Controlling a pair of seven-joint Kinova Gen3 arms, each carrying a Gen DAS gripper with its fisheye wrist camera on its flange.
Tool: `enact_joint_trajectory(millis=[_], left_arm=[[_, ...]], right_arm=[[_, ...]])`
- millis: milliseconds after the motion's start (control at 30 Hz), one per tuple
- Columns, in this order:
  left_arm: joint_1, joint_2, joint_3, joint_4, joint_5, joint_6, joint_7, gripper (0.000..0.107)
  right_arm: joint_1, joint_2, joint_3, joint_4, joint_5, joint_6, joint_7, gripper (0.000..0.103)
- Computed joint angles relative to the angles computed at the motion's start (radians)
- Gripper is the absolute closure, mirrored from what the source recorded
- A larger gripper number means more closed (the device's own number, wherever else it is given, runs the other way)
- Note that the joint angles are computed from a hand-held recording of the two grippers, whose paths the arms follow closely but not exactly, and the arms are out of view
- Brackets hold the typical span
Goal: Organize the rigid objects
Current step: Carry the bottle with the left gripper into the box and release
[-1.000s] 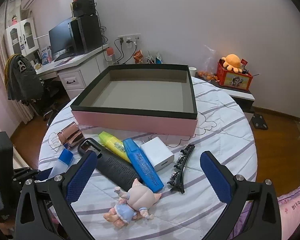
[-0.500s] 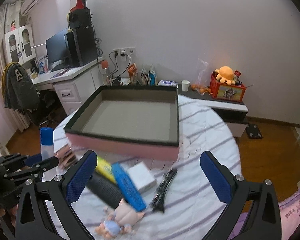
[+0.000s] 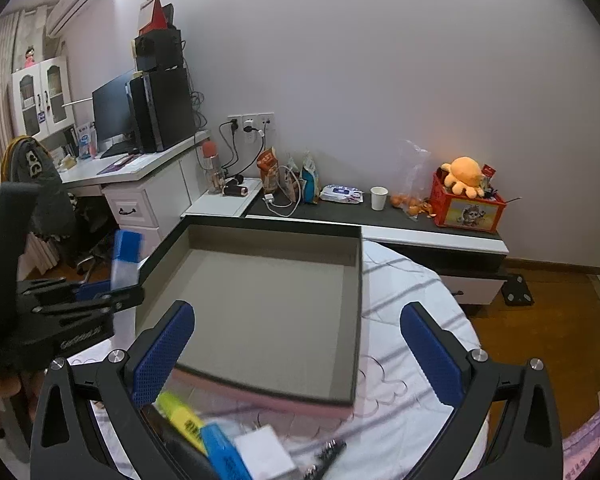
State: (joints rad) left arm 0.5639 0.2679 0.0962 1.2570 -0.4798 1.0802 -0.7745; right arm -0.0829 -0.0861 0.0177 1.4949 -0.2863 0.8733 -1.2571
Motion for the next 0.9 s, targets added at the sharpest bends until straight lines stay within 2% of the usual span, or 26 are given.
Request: enact_joint_trajectory(millis=[200,367,467,700,767,833,900], left_arm=[[-0.041,0.050,-0.017,-0.027,0.041,0.002,-0.035,0.082],[-0.050,0.099,-0.033,-0.057,0.062,0.046,-0.066,0.082],[-0.032,0.131,-0.048,-0.085,0.042,0.094,-0.070,0.082],[0.009,0.147,-0.068,-0.098,-0.005,0.121,-0.050,0.080],[0.002,0.137,-0.062,-0.086,0.009,0.103,-0.048,0.071],[-0.015,0.115,-0.041,-0.059,0.037,0.067,-0.059,0.053],[0.011,0.115,-0.049,-0.057,0.015,0.076,-0.053,0.048]], right_arm=[[-0.001,0.055,-0.009,-0.014,-0.011,-0.006,0.020,0.000],[0.002,0.086,-0.022,-0.021,-0.023,0.003,0.043,0.000],[0.005,0.097,-0.027,-0.023,-0.030,0.003,0.052,0.000],[0.008,0.117,-0.036,-0.034,-0.029,0.013,0.050,0.000],[0.006,0.117,-0.040,-0.036,-0.016,0.017,0.040,0.000],[0.007,0.113,-0.039,-0.033,-0.018,0.019,0.040,0.000],[0.008,0.107,-0.038,-0.031,-0.014,0.022,0.038,0.000]])
